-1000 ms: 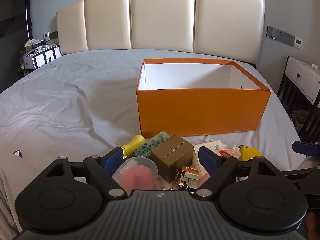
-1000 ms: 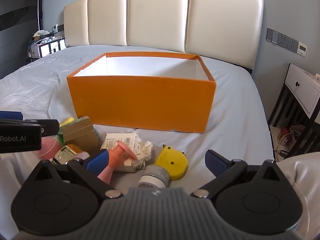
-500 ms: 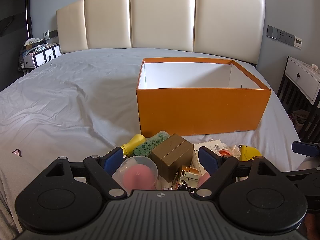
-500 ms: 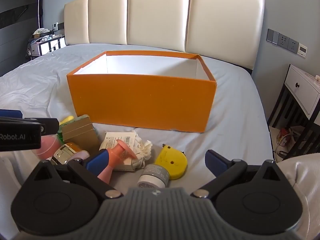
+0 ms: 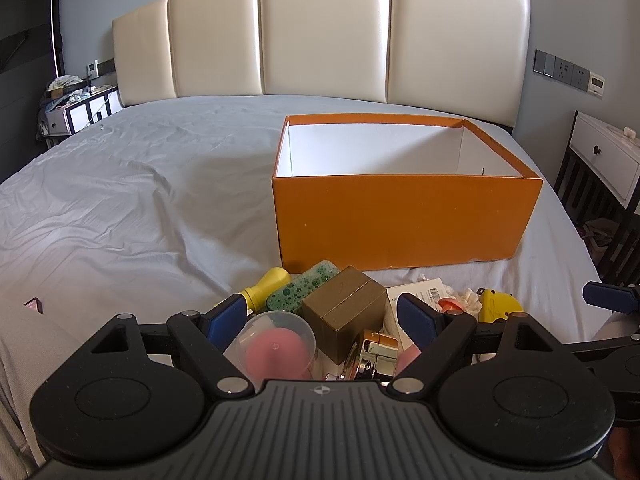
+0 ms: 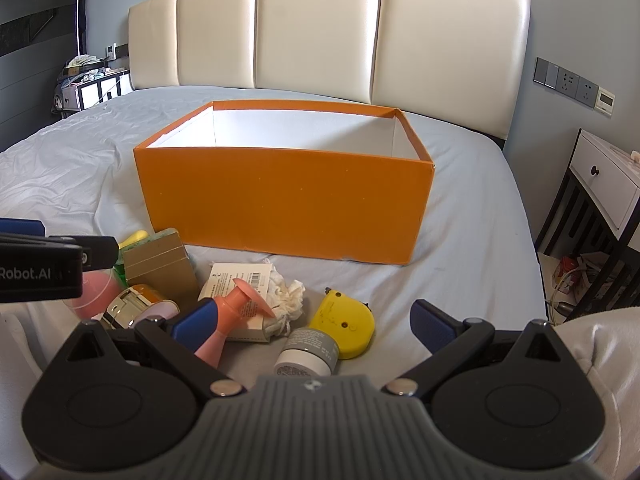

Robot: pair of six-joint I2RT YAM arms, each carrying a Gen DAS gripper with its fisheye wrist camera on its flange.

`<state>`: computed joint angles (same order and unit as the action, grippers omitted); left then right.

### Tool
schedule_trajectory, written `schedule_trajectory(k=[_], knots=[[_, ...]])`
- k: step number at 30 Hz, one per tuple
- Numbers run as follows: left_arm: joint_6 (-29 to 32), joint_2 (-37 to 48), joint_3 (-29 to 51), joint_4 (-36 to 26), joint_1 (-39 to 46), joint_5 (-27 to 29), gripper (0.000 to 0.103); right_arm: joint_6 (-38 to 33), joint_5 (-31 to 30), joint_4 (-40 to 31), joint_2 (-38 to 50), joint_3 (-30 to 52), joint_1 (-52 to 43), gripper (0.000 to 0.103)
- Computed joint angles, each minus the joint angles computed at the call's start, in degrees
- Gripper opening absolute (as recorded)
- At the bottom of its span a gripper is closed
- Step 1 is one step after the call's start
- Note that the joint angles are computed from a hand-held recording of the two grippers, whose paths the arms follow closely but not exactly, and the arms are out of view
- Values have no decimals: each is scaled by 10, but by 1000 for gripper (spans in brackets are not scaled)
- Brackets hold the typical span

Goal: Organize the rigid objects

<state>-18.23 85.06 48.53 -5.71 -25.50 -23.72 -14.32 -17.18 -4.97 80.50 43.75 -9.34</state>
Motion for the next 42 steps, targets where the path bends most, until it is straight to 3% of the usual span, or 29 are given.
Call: schedule_trajectory(k=[42], knots=[[-4,6,13,-23,-2,6,99,-14,-12,-15,11,11,-5,100]])
